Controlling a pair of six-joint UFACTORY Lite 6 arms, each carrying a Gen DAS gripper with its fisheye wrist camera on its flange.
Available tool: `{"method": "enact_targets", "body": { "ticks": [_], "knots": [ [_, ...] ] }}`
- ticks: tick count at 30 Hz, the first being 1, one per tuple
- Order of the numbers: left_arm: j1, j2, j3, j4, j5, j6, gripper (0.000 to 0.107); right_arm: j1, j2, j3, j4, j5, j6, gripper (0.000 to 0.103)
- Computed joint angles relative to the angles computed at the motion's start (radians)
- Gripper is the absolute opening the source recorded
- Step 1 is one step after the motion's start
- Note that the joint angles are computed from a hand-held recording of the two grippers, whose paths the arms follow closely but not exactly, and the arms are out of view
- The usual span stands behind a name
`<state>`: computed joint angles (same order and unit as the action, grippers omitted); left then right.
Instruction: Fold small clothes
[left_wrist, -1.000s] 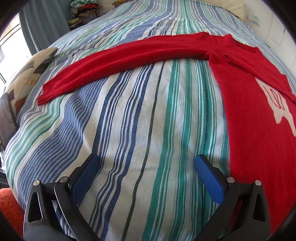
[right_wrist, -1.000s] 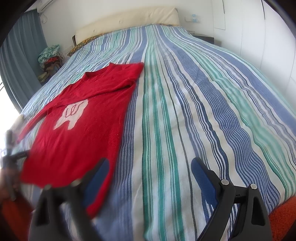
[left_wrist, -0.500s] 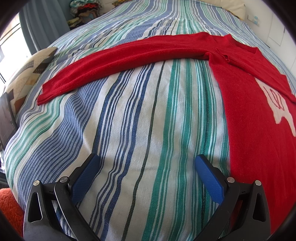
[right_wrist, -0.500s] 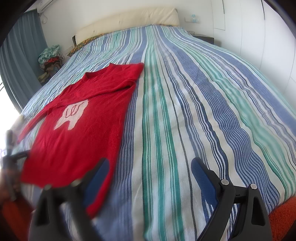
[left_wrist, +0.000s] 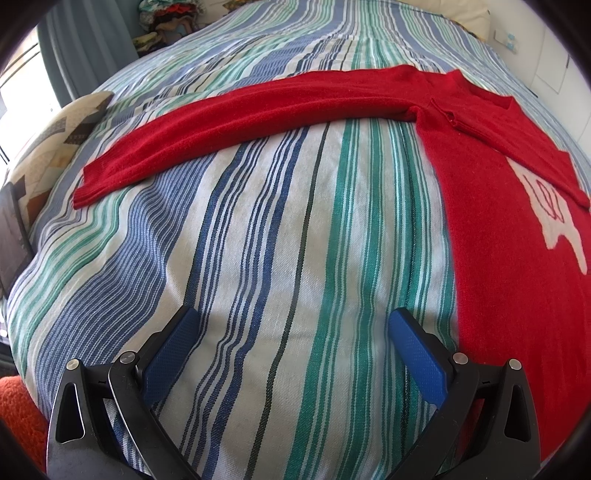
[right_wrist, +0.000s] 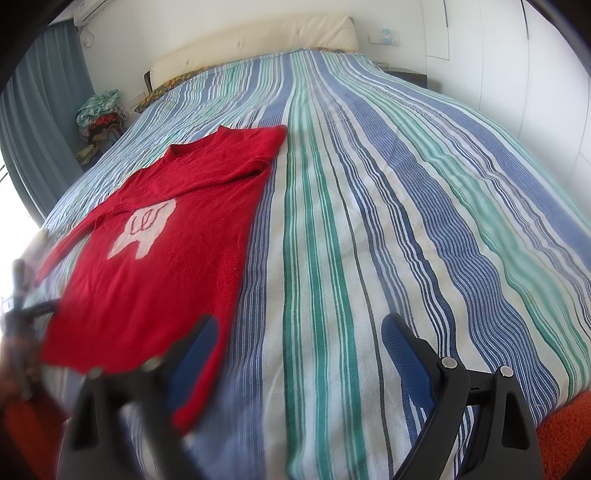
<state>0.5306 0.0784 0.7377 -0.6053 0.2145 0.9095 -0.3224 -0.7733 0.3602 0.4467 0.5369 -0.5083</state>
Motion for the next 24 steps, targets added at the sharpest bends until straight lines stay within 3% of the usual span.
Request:
{"method": "enact_targets", "body": {
  "ticks": [2,5,9,15,18,20,21,22,23,24],
  "knots": [
    [0.046,-0.007,0.050,-0.053,0.111,0.050,0.101,-0.001,0.001,0.000,0.001,0.000,-0.001,0.089],
    [0.207,0.011,0.169,-0.260,0.366,0.214,0.101,-0.004,0.001,0.001,0.004,0.000,-0.003,0.089],
    [0.381,0.252,0.520,-0.279,0.606,0.057,0.101,-0.011,0.004,0.004,0.014,0.004,-0.016,0.089],
    [0.476,0.766,1.148,-0.134,0.681,-0.374,0.099,-0.027,0.039,0.011,0.066,0.007,-0.066,0.089],
    [0.485,0.993,1.462,-0.078,0.772,-0.525,0.086,-0.009,0.045,0.008,0.056,-0.006,-0.046,0.089],
    [0.473,1.065,1.563,-0.088,0.782,-0.560,0.074,0.005,0.036,0.004,0.030,-0.009,-0.018,0.089],
    [0.466,1.105,1.627,-0.077,0.789,-0.585,0.059,0.014,0.033,0.003,0.015,-0.011,-0.002,0.089],
    [0.454,1.127,1.659,-0.054,0.779,-0.614,0.034,0.015,0.035,0.002,0.011,-0.014,0.000,0.089],
    [0.448,1.145,1.688,-0.029,0.769,-0.639,0.016,0.022,0.035,0.001,0.000,-0.017,0.011,0.089],
    [0.442,1.157,1.706,-0.018,0.762,-0.656,0.004,0.028,0.038,0.001,-0.007,-0.021,0.018,0.089]
  ]
}}
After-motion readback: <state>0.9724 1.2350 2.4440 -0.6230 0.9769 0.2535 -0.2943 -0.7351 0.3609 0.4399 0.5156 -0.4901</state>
